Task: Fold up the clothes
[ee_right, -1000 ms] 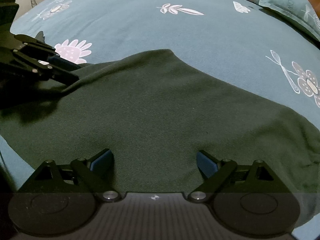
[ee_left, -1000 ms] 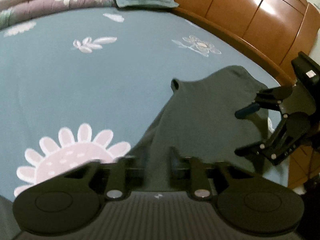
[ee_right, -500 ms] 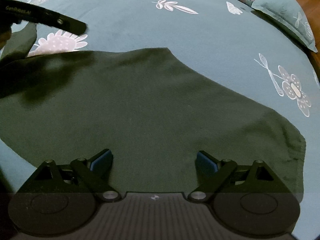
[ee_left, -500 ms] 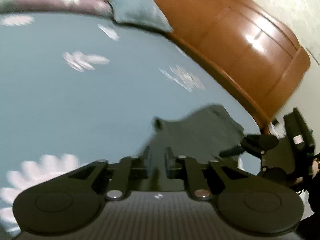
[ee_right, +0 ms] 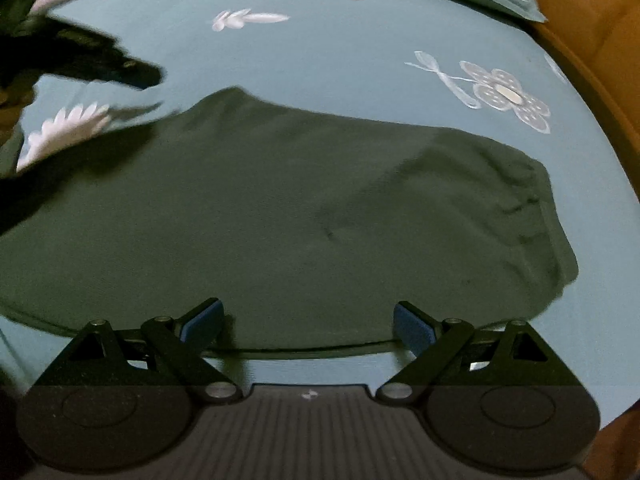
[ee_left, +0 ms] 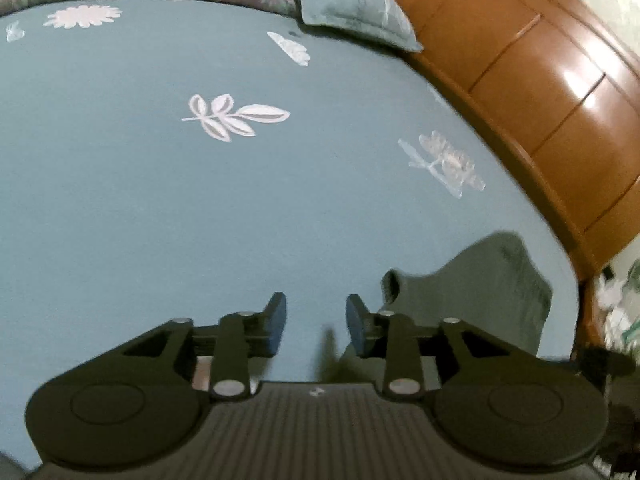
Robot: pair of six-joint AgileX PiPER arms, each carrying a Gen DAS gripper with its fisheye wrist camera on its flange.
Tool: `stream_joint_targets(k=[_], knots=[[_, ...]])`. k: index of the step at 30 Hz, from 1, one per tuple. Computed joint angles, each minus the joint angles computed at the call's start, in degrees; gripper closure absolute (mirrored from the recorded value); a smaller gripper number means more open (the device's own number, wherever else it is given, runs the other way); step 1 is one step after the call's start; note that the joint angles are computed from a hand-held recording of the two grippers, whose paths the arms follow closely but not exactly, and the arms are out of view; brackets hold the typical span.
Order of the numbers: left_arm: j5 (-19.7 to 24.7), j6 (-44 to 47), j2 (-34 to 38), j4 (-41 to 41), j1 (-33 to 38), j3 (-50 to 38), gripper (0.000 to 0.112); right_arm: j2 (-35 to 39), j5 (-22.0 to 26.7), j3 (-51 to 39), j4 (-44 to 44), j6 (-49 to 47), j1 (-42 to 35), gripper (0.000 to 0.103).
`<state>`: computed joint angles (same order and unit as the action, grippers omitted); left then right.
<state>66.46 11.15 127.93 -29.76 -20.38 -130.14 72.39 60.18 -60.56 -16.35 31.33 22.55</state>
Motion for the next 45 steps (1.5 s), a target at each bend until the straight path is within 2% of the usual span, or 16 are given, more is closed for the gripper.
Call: stream_joint_targets(k=[3, 7, 10, 13, 16, 19, 24, 28, 33, 39, 45], knots=[[1.09, -0.13, -2.66, 2.22, -0.01, 2.00, 0.079, -0.79, -4.22, 1.71, 0.05, -1.14, -2.03, 0.008], [-2.82, 1.51, -10.94, 2.95, -1.04, 13.46, 0.077, -1.80, -10.39, 3.51, 3.27, -8.69, -5.86, 0.008], [-5.85, 2.62, -17.27, 2.27, -2.94, 23.04, 0.068, -0.50, -15.17, 4.44, 8.32, -18.98, -9.88, 0.009], [-9.75, 0.14, -23.48, 4.00, -6.61, 33.04, 0.068, 0.42, -17.94, 5.00, 14.61, -31.09, -13.67, 0.008], [-13.65, -7.00, -27.66, 8.01, -12.02, 41.57, 0.068, 0.55, -18.62, 6.08, 23.85, -45.43, -18.67, 0.008], [-16.27, -21.38, -31.15, 17.51, -17.88, 47.89, 0.069, 1.32, -17.91, 7.44, 33.33, -59.86, -24.58, 0.007], [-12.80, -43.16, -36.63, 30.91, -24.57, 51.52, 0.067, 2.75, -15.74, 8.95, 46.76, -79.02, -32.39, 0.001], [-8.07, -57.73, -40.11, 40.46, -28.39, 51.62, 0.065, 3.14, -14.32, 8.67, 48.51, -82.30, -33.58, 0.000], [-8.29, -69.05, -44.30, 47.56, -28.89, 54.07, 0.061, 3.63, -12.55, 8.24, 50.20, -85.79, -34.88, 0.000], [-13.62, -77.68, -51.61, 51.08, -23.32, 62.05, 0.061, 4.73, -10.73, 6.82, 49.92, -86.49, -35.08, 0.000], [-25.22, -78.27, -58.98, 46.06, -11.25, 72.50, 0.062, 5.57, -10.40, 5.09, 46.17, -81.93, -32.84, 0.000]])
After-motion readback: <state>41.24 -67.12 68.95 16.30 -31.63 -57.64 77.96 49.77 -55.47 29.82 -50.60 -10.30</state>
